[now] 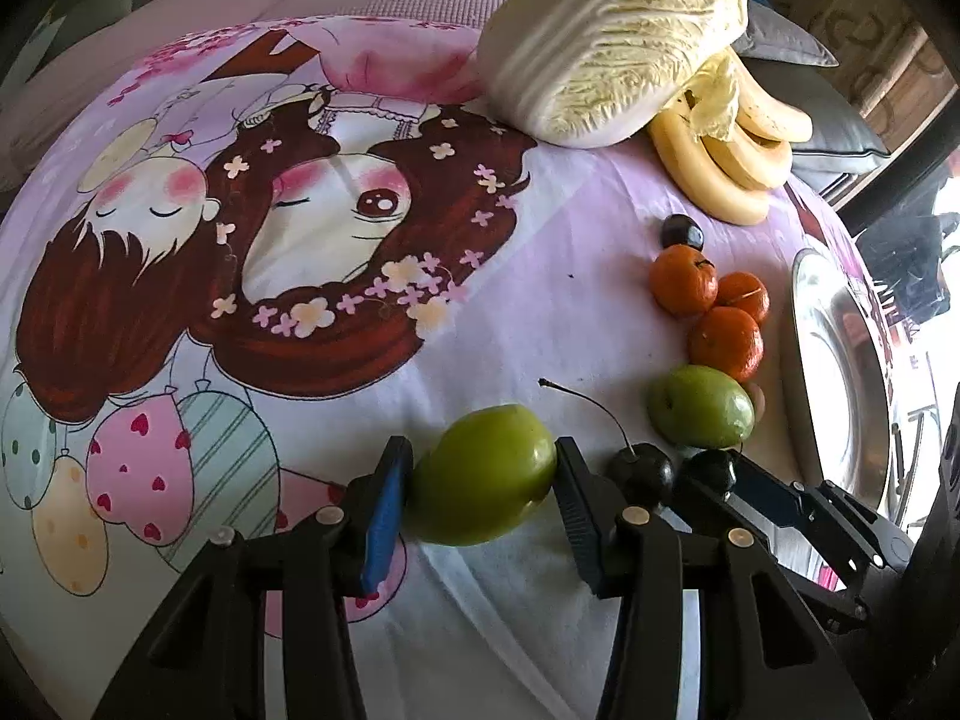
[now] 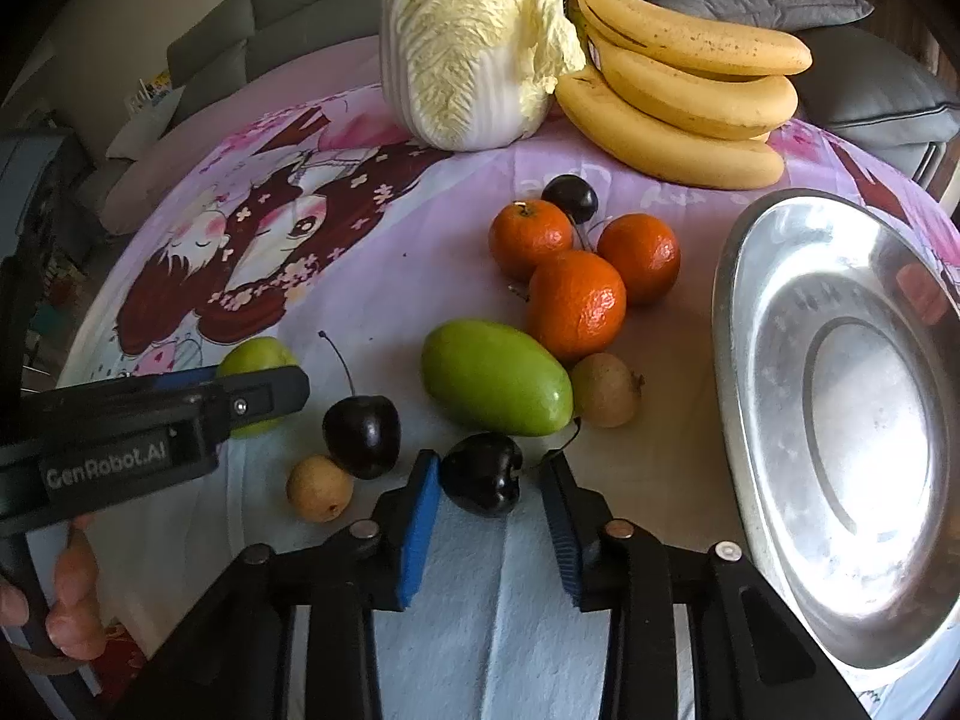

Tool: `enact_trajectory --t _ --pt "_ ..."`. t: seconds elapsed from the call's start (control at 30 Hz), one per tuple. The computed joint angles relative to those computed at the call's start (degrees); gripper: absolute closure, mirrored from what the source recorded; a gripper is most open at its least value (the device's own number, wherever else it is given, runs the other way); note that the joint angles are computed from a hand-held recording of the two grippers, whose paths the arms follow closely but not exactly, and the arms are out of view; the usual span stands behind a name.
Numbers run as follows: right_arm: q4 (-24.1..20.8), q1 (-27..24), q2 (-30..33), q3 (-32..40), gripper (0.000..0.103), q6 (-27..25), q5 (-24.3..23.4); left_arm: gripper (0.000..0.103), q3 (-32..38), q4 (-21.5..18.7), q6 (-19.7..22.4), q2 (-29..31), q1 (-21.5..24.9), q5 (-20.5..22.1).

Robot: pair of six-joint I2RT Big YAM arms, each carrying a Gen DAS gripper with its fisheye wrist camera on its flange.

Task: Organize fruits
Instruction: 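Close the left tool on the green apple while the right tool closes on the cherry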

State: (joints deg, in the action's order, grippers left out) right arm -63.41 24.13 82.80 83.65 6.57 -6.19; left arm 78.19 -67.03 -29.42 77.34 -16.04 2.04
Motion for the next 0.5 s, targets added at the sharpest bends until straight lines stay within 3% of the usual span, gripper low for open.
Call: enact_trajectory --t 0.13,0.5 --pt "0.4 0.1 -0.1 -0.2 0.075 -0.2 0.2 0.054 0.0 0.1 0.0 0.2 0.1 0.2" --pt "0.8 -0.7 -1.8 -1.2 0.075 -0.1 -2.0 0.054 -0.2 -0.1 -0.8 -0.4 -0.3 0.3"
